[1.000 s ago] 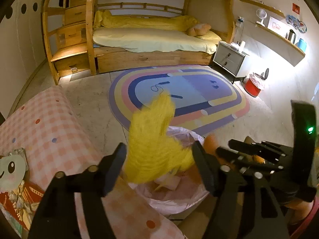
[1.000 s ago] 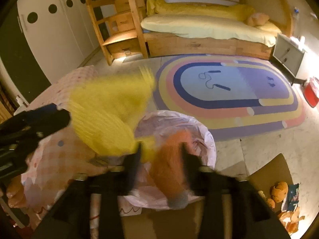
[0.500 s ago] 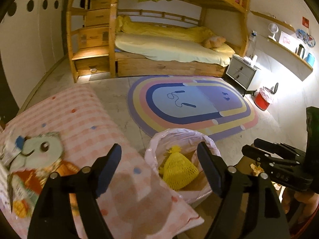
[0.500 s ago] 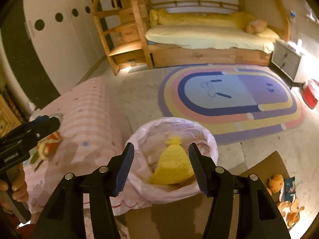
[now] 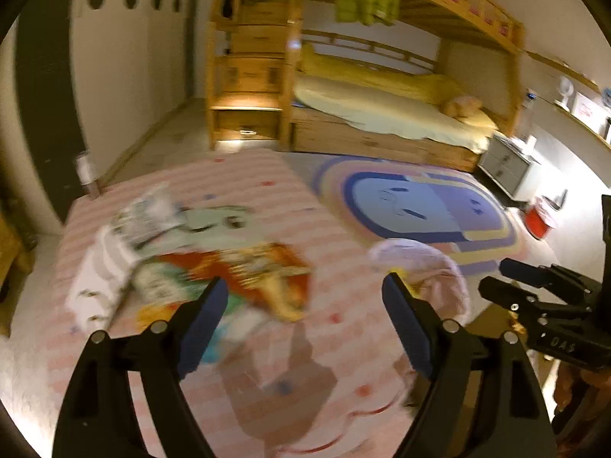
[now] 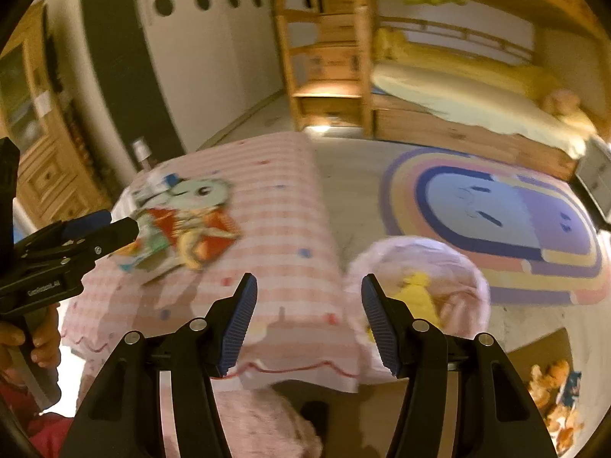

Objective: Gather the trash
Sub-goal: 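Grasp the white gold-striped paper bag with the left tool and lift it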

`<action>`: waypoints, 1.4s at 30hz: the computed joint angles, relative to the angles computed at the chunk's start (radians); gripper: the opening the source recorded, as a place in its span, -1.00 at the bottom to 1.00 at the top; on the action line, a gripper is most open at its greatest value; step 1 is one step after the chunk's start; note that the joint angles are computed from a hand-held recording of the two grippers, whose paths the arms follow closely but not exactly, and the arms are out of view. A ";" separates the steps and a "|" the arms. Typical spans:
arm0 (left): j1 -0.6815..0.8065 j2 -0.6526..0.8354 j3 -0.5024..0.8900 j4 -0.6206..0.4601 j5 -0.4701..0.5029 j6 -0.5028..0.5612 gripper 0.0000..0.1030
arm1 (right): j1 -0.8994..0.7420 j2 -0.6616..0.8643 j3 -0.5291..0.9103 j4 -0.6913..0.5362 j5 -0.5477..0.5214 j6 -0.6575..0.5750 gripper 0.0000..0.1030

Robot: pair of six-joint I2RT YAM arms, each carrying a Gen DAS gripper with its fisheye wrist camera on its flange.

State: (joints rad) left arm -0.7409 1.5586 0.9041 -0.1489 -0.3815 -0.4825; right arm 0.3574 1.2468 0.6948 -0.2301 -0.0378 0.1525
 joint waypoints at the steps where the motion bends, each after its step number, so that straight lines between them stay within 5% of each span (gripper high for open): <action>1: 0.013 -0.032 -0.032 0.000 -0.006 -0.001 0.56 | 0.030 0.015 0.012 0.001 0.006 0.005 0.12; 8: 0.203 -0.268 -0.272 0.000 0.007 0.016 0.56 | 0.232 0.161 0.135 0.007 0.079 0.023 0.12; 17: 0.453 -0.426 -0.415 -0.006 0.109 0.112 0.56 | 0.359 0.304 0.272 0.028 0.134 0.047 0.12; 30: 0.672 -0.079 -0.354 0.270 0.266 0.382 0.56 | 0.369 0.394 0.344 -0.002 0.152 0.075 0.12; 34: 0.746 0.006 -0.308 0.300 0.395 0.445 0.56 | 0.360 0.414 0.362 -0.014 0.158 0.080 0.12; 42: 0.765 0.155 -0.175 0.219 0.492 0.564 0.56 | 0.357 0.430 0.377 -0.031 0.157 0.084 0.12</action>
State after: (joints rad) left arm 0.0238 1.7132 0.7292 0.0696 0.1108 0.0818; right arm 0.7144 1.6771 1.0720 -0.2609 0.1194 0.2362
